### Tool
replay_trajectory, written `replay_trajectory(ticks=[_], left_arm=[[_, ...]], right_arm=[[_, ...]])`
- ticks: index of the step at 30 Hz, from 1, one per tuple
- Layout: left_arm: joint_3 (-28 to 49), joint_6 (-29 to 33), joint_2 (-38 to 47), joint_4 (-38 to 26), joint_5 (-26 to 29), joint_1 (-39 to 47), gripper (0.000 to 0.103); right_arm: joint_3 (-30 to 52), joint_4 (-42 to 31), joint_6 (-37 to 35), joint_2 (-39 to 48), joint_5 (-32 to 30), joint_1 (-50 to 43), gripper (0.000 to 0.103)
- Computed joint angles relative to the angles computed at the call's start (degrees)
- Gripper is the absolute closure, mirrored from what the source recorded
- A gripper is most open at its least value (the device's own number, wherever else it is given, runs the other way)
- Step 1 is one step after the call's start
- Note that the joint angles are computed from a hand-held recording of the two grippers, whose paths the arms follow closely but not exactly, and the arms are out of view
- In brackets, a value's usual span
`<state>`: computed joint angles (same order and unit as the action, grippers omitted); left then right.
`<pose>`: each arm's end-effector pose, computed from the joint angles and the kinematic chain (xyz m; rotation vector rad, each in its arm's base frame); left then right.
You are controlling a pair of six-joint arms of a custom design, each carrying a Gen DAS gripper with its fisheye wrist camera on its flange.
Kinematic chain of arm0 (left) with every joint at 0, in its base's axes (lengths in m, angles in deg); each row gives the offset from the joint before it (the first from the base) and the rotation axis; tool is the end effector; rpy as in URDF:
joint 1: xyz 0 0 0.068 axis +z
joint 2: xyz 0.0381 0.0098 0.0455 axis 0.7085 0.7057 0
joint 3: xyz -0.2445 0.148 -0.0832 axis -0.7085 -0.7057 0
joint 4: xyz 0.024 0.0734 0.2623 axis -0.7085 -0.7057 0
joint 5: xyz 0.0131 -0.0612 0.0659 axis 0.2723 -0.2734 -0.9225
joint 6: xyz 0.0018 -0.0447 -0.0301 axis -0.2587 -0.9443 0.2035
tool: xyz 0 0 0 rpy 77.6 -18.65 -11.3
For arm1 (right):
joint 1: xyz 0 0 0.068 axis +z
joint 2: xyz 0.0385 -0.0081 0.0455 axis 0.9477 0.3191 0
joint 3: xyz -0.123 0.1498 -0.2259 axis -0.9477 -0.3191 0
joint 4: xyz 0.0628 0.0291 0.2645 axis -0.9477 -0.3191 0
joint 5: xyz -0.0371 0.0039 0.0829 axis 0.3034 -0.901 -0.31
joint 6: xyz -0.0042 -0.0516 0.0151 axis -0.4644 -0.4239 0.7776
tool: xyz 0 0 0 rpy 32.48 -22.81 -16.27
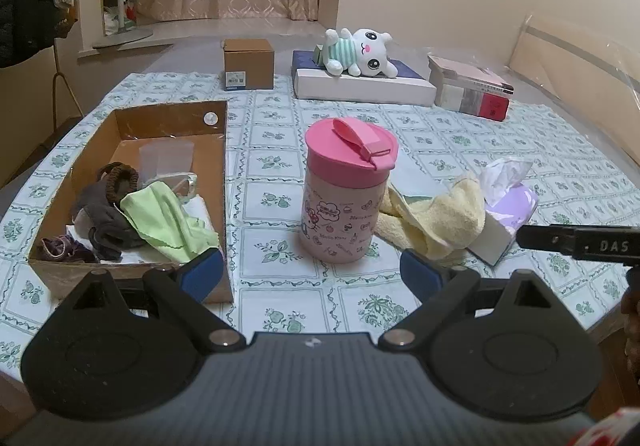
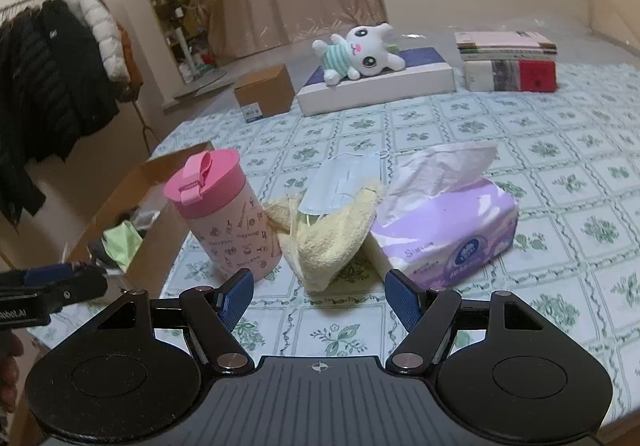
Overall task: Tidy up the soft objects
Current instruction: 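Move both grippers from the tray toward the yellow towel and blue mask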
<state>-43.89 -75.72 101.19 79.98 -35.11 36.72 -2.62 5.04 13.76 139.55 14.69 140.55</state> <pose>0.2452 -0.0503 0.1348 0.6353 2.1827 -0.4146 0.1037 0.1961 0.1106 0.4558 2.1566 0.2075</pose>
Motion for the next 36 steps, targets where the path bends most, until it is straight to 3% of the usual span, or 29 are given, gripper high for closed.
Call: replay_trajectory(ticks=[9, 14, 19, 23, 29, 36], left_arm=[[3.77, -0.19, 5.15, 1.18, 0.70, -0.10, 0.009], [10.80, 1.84, 8.31, -3.41, 3.01, 0.68, 0.009], [21.42, 9.44, 11.86, -10.85, 4.18, -0.26, 0.009], [28.57, 12.17, 14.97, -14.88, 5.52, -1.16, 0.009], [38.01, 13.33, 20.15, -22.41, 8.72, -2.32, 0.009], [44.79, 15.77, 24.94, -25.73, 8.17, -3.75, 0.009]], right_arm=[[-0.32, 13.88, -14.79, 6.71, -6.61, -9.16, 0.031], [-0.72, 18.80, -21.95, 6.23, -8.90, -13.88, 0.031], [0.37, 17.86, -29.57, 4.97, -13.65, -18.97, 0.031], [2.39, 17.35, -32.93, 8.46, -16.31, -20.02, 0.031], [7.06, 18.94, -37.77, 17.97, -14.84, -20.05, 0.031], [14.88, 16.56, -47.75, 28.65, -13.11, -21.78, 0.031]])
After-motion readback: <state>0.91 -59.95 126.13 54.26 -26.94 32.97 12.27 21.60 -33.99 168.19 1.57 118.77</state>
